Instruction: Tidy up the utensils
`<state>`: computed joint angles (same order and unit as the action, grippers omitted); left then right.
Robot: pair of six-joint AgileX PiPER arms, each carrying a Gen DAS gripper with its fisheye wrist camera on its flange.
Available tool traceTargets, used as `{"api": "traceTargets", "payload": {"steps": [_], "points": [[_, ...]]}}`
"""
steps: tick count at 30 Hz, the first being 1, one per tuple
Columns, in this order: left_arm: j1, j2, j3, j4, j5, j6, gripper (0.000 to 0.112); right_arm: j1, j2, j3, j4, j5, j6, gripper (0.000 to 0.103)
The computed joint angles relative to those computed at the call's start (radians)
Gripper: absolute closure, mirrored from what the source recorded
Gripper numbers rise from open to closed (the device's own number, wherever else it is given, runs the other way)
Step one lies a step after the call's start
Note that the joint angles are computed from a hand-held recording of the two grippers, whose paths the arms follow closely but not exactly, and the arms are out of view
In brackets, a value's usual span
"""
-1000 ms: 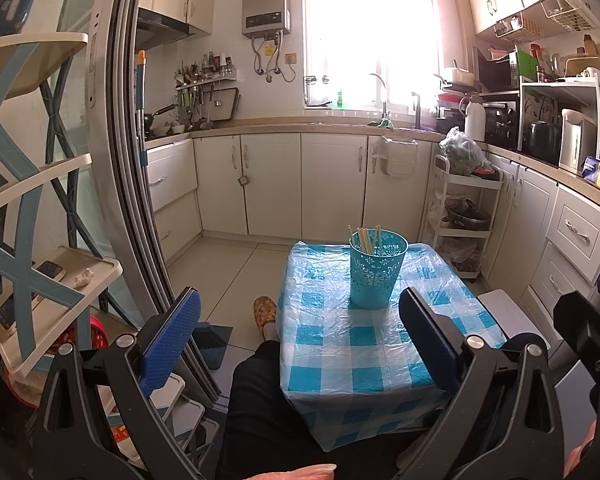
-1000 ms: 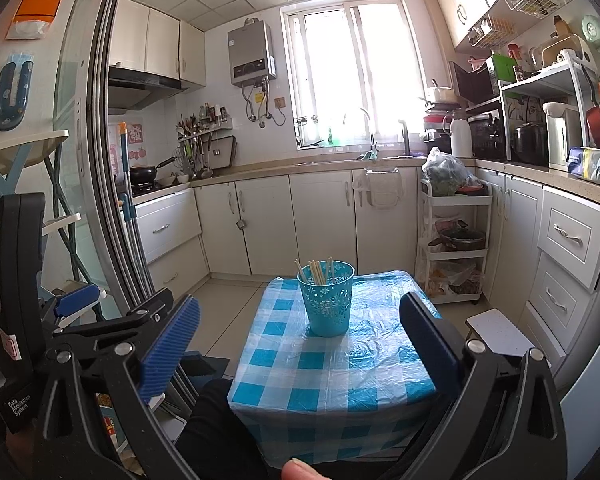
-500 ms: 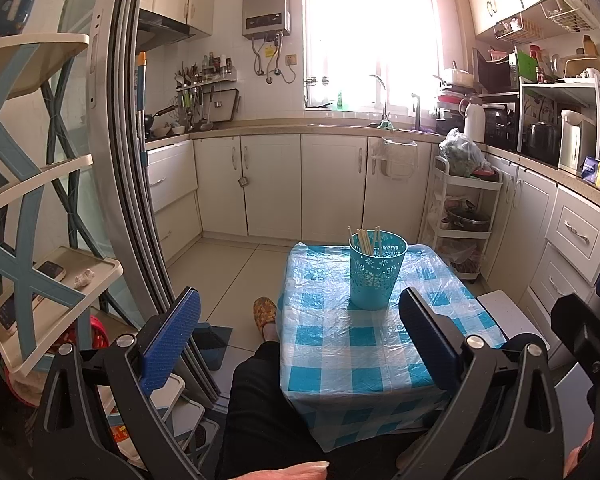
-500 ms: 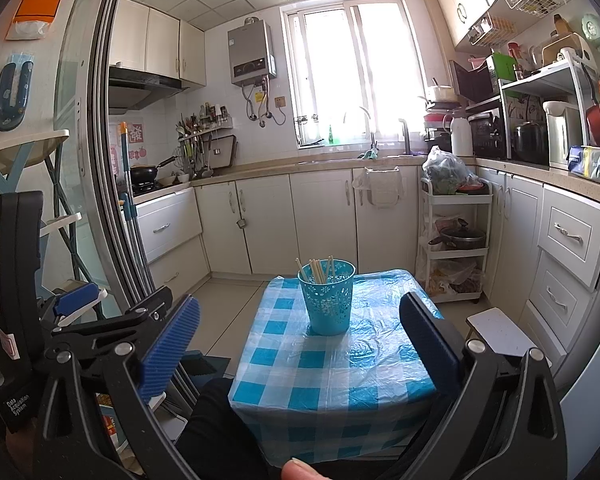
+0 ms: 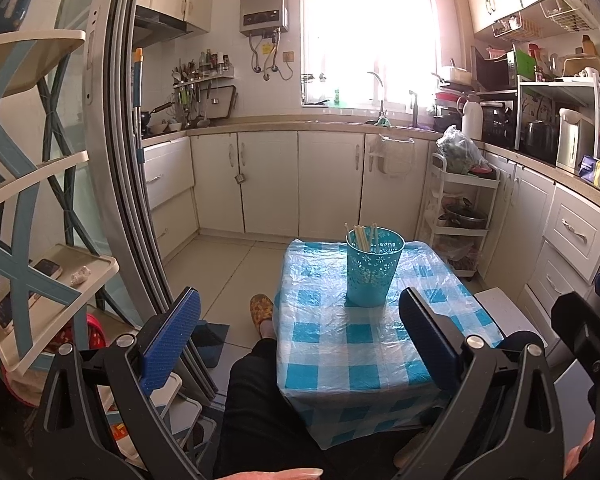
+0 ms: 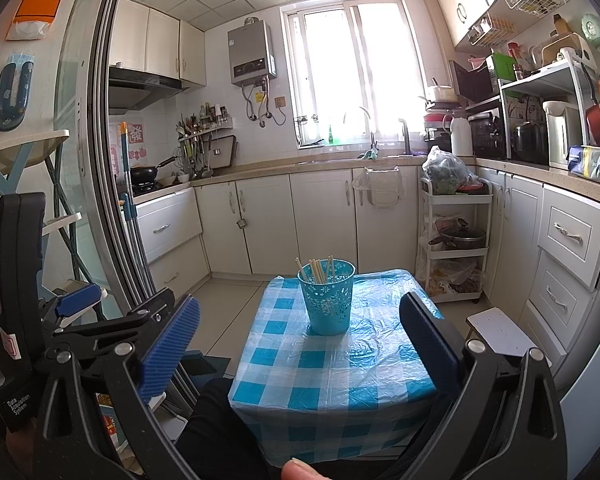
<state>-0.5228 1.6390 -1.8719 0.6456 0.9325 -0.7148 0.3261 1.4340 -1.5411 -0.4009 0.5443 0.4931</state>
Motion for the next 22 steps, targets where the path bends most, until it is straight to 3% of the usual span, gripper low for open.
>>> {"api": "traceTargets", "payload": {"steps": [5,10,17,20,22], "points": [[0.018,0.002,0.027,-0.039,-0.041,0.022,0.017,0.0,0.001,0.001,0.002,0.005,0.001,0.007],[0.015,0.009,0.052,0.028,-0.057,-0.038,0.017,-0.012,0.016,-0.003,0.024,0.006,-0.014,0.007],[0.094,0.186,-0.143,-0.202,0.008,0.172,0.017,-0.078,0.123,-0.099,0.123,0.048,-0.088,0.007],[0.136,0.285,-0.257,-0.304,0.051,0.243,0.017,-0.116,0.202,-0.15,0.148,0.044,-0.113,0.007],[0.151,0.359,-0.346,-0.344,0.088,0.284,0.017,-0.146,0.291,-0.235,0.189,0.086,-0.151,0.007]]}}
